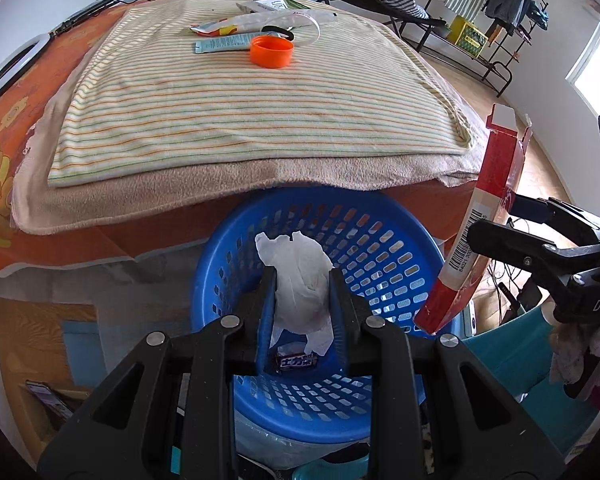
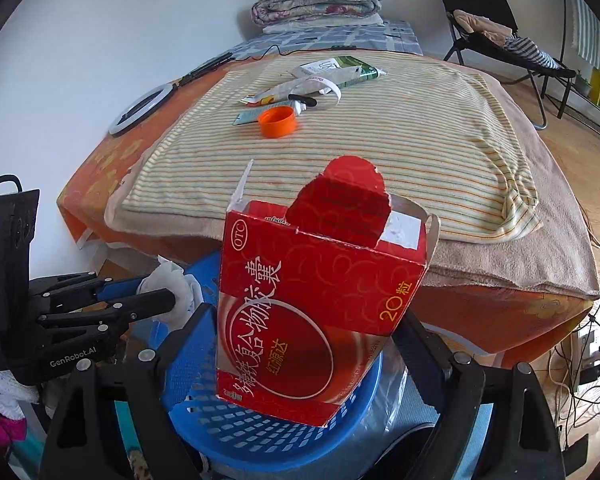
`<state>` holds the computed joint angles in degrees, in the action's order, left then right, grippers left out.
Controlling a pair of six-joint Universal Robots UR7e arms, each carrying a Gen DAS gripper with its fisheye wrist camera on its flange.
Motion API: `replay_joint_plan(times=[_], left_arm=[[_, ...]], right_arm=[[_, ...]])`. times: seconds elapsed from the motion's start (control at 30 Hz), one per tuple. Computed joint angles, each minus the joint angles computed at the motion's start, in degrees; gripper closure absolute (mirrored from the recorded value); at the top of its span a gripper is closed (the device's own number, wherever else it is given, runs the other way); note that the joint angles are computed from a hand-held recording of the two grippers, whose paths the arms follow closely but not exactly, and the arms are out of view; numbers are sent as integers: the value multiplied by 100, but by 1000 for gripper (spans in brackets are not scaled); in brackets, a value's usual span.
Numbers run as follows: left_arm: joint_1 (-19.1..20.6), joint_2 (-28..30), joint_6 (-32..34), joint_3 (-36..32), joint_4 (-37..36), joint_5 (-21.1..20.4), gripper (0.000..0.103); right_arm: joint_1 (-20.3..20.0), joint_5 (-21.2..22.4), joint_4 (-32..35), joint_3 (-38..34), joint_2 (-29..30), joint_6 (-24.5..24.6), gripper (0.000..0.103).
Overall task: Collect trash
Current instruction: 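Open the left tool to drop the tissue while the right tool drops the red box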
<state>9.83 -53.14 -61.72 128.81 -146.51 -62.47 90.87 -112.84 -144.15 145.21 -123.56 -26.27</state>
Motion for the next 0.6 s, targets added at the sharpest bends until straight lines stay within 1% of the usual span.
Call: replay_joint_plan(times=[0.2, 0.47, 0.53, 0.57, 0.6], left_arm=[[91, 28, -115, 106, -7, -81, 78], [100, 136, -92, 70, 75, -136, 77], [98, 152, -95, 53, 106, -147, 67], [93, 160, -100, 47, 119, -143, 64], [88, 165, -95, 44, 126, -140, 57]], right_arm=[[32, -125, -302, 152, 110, -142, 14], [-157, -145, -284, 275, 232, -181, 13], [-238, -120, -152, 261, 237, -149, 13], [-271, -119, -85, 251, 245, -116, 12], [-305, -127, -31, 245, 252, -78, 12]])
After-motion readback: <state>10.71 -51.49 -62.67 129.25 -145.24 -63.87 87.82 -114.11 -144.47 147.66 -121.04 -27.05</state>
